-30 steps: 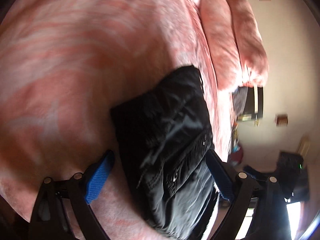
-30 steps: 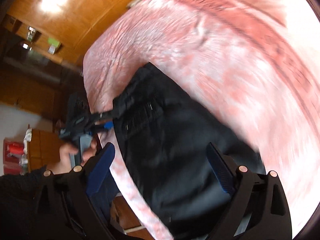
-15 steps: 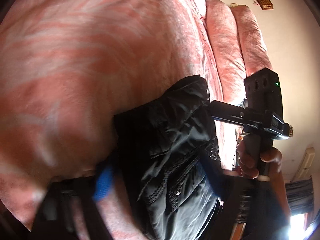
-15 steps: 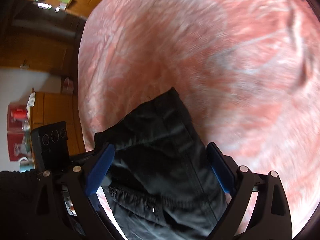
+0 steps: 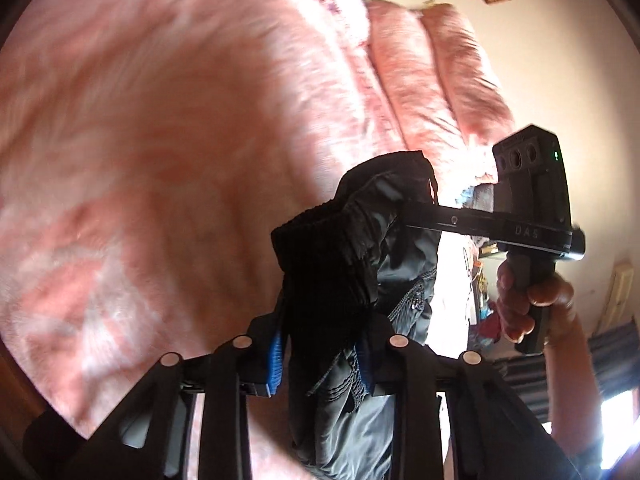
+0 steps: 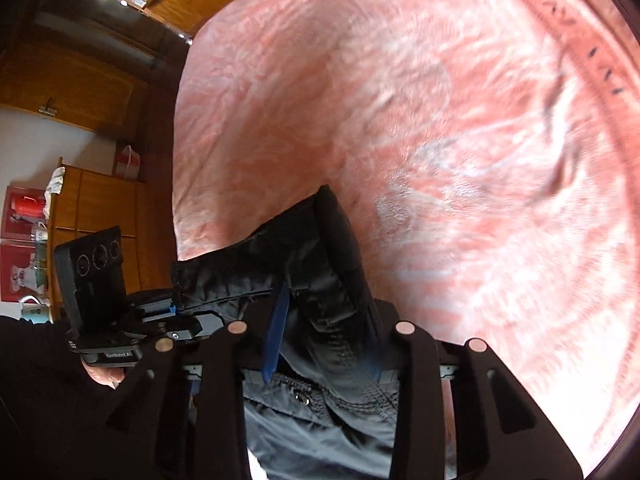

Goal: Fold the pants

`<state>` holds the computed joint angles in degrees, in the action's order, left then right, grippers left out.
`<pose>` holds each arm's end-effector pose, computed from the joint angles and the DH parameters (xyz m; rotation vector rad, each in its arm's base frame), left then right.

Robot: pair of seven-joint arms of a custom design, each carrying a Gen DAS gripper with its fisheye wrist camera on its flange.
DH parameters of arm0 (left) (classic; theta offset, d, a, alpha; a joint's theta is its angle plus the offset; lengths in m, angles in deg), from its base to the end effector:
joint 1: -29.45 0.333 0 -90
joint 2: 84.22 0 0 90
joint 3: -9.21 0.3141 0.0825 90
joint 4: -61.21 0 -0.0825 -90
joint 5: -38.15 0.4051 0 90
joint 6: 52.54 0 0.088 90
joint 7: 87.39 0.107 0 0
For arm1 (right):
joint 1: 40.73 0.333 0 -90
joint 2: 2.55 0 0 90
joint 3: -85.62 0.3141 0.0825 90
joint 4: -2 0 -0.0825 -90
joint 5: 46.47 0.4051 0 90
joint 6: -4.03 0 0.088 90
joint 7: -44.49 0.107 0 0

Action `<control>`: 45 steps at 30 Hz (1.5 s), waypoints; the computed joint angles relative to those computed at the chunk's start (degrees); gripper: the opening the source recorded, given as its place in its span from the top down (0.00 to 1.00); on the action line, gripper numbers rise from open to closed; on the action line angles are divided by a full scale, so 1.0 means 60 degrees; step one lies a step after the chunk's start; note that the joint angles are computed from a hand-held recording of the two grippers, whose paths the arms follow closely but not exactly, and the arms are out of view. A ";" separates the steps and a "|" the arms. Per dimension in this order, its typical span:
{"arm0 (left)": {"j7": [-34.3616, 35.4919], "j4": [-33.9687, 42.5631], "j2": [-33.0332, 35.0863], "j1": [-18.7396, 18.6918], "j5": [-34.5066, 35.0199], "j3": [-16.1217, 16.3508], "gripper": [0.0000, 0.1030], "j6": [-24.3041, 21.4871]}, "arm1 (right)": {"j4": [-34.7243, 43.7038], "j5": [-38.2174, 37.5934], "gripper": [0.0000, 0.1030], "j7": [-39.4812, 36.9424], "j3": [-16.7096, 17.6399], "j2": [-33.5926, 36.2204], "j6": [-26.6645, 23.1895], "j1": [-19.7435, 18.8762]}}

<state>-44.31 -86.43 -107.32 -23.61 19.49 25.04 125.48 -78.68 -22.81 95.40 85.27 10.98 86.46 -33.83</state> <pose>0.3961 -0.2588 0.4857 2.2793 -1.3195 1.2789 0.6192 0.1191 0.5587 -2.6253 1.0514 0.5409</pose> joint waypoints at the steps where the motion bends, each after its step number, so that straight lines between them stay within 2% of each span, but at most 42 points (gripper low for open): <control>1: -0.0145 0.0088 -0.0074 0.0442 0.0291 -0.0449 0.72 -0.0160 | -0.0029 -0.0069 0.68 -0.0009 -0.0020 -0.0185 -0.0011 -0.0006; 3: -0.0328 0.0251 -0.0196 0.1088 0.0760 -0.1115 0.72 -0.0410 | -0.0090 -0.0155 0.68 0.0027 -0.0046 -0.0508 0.0002 -0.0011; 6: -0.0451 0.0483 -0.0329 0.1599 0.1220 -0.1702 0.72 -0.0677 | -0.0292 -0.0276 0.68 0.0048 -0.0090 -0.1016 0.0096 -0.0047; 11: -0.0398 0.0934 -0.0362 0.1997 0.1701 -0.2255 0.72 -0.1012 | -0.0684 -0.0350 0.68 -0.0001 -0.0173 -0.1802 0.0223 -0.0178; 27: -0.0388 0.1893 -0.0422 0.2612 0.2575 -0.3391 0.73 -0.1663 | -0.1107 -0.0408 0.70 -0.0328 -0.0398 -0.3252 0.0228 -0.0650; 45: 0.0032 0.3156 -0.0098 0.2589 0.3269 -0.4153 0.73 -0.2209 | -0.2053 -0.0477 0.70 -0.0360 -0.0736 -0.4892 0.0545 -0.1290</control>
<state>-44.12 -67.50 -107.90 -8.08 39.10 0.12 112.23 -91.00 -25.67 93.24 80.85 -18.37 89.73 -41.57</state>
